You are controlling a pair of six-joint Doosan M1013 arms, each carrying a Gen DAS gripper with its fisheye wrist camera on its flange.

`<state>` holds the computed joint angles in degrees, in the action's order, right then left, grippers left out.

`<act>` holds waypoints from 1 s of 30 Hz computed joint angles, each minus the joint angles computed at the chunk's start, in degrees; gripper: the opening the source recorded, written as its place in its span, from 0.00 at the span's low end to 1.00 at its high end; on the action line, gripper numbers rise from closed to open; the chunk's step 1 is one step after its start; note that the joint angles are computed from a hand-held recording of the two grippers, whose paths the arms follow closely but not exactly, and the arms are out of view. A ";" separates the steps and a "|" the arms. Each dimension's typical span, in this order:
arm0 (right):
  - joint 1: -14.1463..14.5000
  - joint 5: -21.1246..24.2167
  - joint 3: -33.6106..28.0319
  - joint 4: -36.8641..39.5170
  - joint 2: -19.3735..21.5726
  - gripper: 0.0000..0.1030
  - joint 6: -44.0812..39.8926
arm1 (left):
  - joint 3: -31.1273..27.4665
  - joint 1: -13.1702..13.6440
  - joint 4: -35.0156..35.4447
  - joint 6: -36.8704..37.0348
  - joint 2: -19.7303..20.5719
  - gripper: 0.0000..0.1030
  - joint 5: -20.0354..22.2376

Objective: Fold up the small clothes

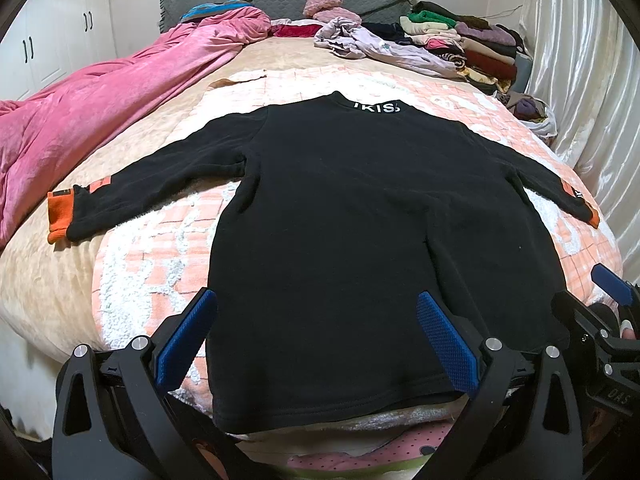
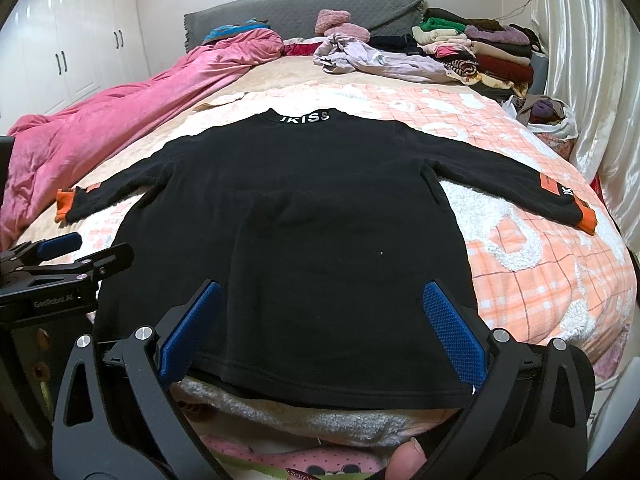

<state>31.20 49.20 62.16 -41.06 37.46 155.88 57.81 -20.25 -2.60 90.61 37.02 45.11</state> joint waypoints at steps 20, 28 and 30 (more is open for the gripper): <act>-0.04 0.35 -0.64 0.23 0.35 0.92 -0.54 | -0.03 -0.09 0.32 -0.20 0.24 0.96 -0.18; -0.26 0.00 0.30 -0.69 -0.14 0.92 0.08 | -1.84 -0.36 0.78 -1.00 1.30 0.96 0.71; -0.37 0.09 0.07 -1.30 -0.01 0.92 0.51 | -2.65 -0.39 1.09 -1.30 1.78 0.96 1.07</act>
<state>30.83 49.29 62.22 -42.36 37.45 156.39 55.15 -20.64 -1.51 89.31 38.80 46.18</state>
